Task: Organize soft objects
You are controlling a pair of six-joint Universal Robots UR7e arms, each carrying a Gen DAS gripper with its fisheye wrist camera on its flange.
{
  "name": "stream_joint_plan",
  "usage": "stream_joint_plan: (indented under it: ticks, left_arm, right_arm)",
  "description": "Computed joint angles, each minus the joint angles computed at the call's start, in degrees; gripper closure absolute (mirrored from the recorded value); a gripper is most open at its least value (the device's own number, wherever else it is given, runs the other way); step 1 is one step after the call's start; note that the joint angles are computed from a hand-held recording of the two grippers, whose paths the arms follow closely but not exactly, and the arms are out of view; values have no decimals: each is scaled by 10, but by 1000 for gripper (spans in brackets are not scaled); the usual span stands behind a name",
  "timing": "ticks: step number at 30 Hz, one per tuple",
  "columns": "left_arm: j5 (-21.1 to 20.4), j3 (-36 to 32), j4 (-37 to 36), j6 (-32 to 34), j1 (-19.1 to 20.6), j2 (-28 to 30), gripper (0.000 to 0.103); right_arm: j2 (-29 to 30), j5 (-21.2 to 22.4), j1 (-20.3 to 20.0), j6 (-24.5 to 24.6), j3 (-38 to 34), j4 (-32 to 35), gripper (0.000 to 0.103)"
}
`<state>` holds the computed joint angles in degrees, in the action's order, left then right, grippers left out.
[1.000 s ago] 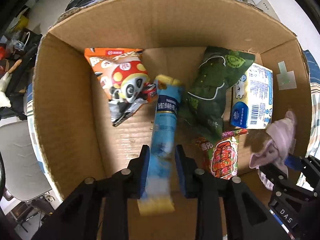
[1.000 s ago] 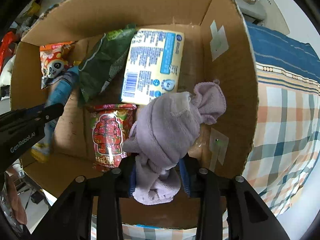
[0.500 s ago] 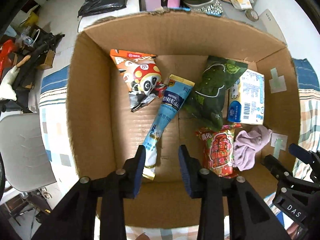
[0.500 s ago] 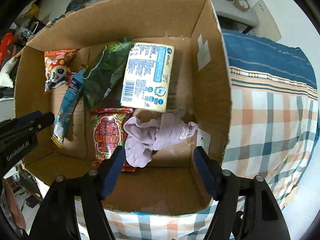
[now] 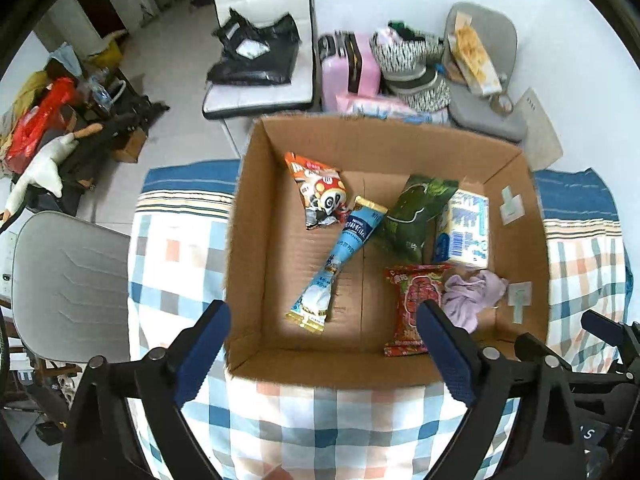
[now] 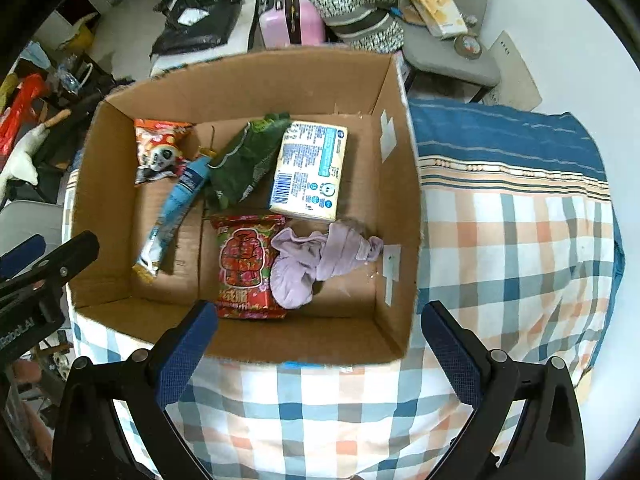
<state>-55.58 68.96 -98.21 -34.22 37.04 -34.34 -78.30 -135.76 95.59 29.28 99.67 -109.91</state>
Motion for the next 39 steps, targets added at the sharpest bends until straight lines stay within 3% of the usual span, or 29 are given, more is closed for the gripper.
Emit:
stream_joint_plan:
  ticks: [8, 15, 20, 27, 39]
  left_arm:
    - [21, 82, -39, -36, -42, -83, 4]
    - [63, 147, -34, -82, -97, -162, 4]
    - [86, 166, -18, -96, -132, -201, 4]
    - [83, 177, 2, -118, -164, -241, 4]
    - [95, 188, 25, -141, -208, -282, 4]
  right_arm:
    - [-43, -30, 58, 21, 30, -8, 0]
    - [-87, -62, 131, 61, 52, 10, 0]
    - [-112, -85, 198, 98, 53, 46, 0]
    - [-123, -121, 284, 167, 28, 120, 0]
    - [-119, -145, 377, 265, -29, 236, 0]
